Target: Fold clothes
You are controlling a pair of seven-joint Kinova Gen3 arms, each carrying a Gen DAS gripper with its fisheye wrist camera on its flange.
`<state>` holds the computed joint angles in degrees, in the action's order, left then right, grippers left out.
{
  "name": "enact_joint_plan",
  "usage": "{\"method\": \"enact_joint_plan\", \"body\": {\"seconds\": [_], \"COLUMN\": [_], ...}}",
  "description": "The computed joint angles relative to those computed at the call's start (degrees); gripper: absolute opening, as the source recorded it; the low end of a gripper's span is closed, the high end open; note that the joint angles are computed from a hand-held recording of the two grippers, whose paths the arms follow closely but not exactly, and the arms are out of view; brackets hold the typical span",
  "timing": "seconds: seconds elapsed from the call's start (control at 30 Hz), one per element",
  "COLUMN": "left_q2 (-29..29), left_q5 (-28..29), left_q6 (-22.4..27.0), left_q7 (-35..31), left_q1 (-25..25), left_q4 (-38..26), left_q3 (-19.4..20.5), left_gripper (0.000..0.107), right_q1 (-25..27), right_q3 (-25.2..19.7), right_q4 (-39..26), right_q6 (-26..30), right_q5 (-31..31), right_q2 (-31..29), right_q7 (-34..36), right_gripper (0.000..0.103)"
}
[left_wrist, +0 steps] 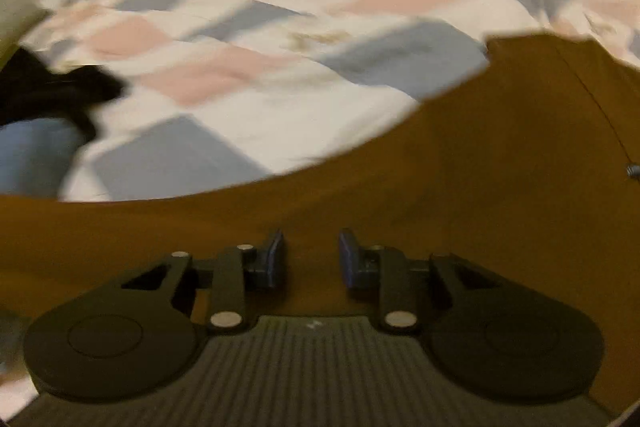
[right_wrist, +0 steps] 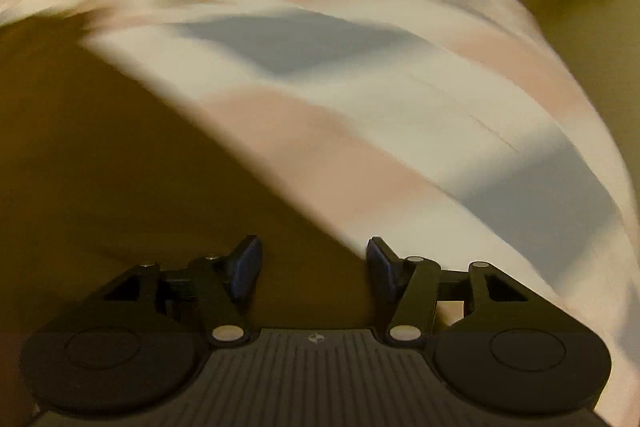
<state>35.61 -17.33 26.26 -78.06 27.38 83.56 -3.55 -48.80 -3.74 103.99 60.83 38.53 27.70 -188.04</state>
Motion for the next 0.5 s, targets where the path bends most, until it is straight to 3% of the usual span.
{"method": "enact_joint_plan", "body": {"seconds": [0.1,0.17,0.23,0.3,0.37,0.43,0.5], "left_q2": [-5.86,-9.7,-12.32,-14.26,-16.44,-19.58,-22.02], "left_q5": [1.04,4.41,8.48,9.16,6.68,6.37,7.77], "left_q6": [-1.58,-2.04,-0.29,3.15,5.3,7.79,12.45], "left_q7": [1.4,-2.33,-5.91,-5.91,-2.18,2.48,6.76], "left_q1": [2.24,0.65,-1.06,-0.96,2.5,7.78,12.24], "left_q4": [6.06,10.66,14.68,18.42,22.86,26.06,26.8], "left_q3": [-1.5,2.78,8.08,11.61,10.89,6.64,3.05], "left_gripper": [0.024,0.026,0.027,0.031,0.033,0.032,0.034], "right_q1": [-3.23,-3.27,-1.93,-3.01,-7.76,-11.99,-12.96], "right_q3": [0.2,-4.39,-8.79,-9.66,-6.4,-3.97,-5.78], "right_q4": [4.99,7.69,10.0,12.15,15.92,19.26,21.0], "right_q6": [4.14,3.29,-0.09,-2.07,-2.92,-0.7,3.96], "right_q5": [-1.98,-0.03,0.86,0.14,-2.9,-7.56,-12.22], "right_q2": [-5.58,-8.1,-9.16,-8.51,-10.51,-14.34,-17.06], "right_q7": [-6.92,-10.49,-11.5,-13.29,-17.86,-22.52,-26.76], "right_gripper": [0.053,0.052,0.044,0.044,0.043,0.043,0.045]}}
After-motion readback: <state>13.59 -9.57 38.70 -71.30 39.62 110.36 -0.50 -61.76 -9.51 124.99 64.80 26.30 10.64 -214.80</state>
